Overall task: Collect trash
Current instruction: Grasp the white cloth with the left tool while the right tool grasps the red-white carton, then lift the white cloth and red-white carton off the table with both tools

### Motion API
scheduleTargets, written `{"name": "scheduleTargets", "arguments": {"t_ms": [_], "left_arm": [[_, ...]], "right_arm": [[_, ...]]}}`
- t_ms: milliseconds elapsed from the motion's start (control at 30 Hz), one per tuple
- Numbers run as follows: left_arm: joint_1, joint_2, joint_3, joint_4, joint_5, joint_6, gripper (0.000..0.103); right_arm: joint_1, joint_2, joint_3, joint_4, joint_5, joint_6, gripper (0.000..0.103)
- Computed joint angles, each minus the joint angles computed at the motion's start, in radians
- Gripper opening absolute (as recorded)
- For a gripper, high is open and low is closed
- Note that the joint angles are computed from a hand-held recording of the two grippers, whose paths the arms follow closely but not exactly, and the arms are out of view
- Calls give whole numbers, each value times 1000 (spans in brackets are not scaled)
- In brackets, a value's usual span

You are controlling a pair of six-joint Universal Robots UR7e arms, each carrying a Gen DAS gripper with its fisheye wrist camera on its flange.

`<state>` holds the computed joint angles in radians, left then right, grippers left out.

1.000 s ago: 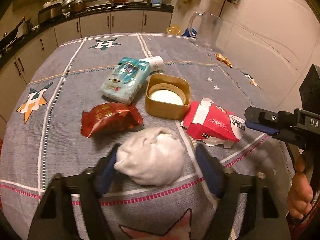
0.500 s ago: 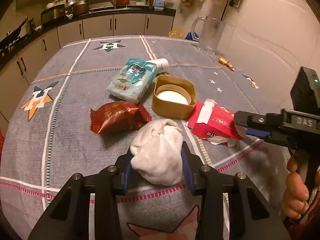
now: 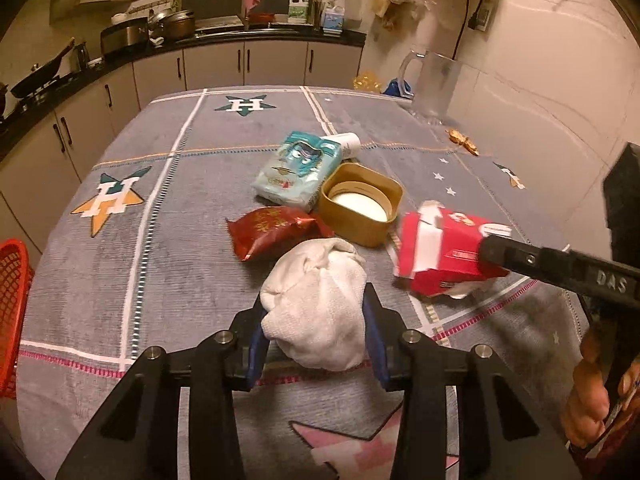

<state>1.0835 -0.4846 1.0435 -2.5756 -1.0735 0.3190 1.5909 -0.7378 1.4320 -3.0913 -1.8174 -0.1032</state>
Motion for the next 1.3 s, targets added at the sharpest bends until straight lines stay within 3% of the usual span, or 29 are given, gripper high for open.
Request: {"name": "scheduleTargets", "arguments": {"t_ms": [133,233,333,633,1300], "left_arm": [[-3,-15,32,-48,23,20,40],[-4,-24,47,-64,29,27,40],[-4,-34,66,-85,40,36,41],[4,-57,96,-97,42,26,41],[3,-81,129,-146,59,33,41]], "right_arm": [[36,12,22,-76,-84,-98,30],[65,32,20,-119,-165,-173,17],[84,55,13,-151,-220,-229,15],[99,67,23,-201,-225,-290,8],[117,49,49,-215,-167,-286,5]]}}
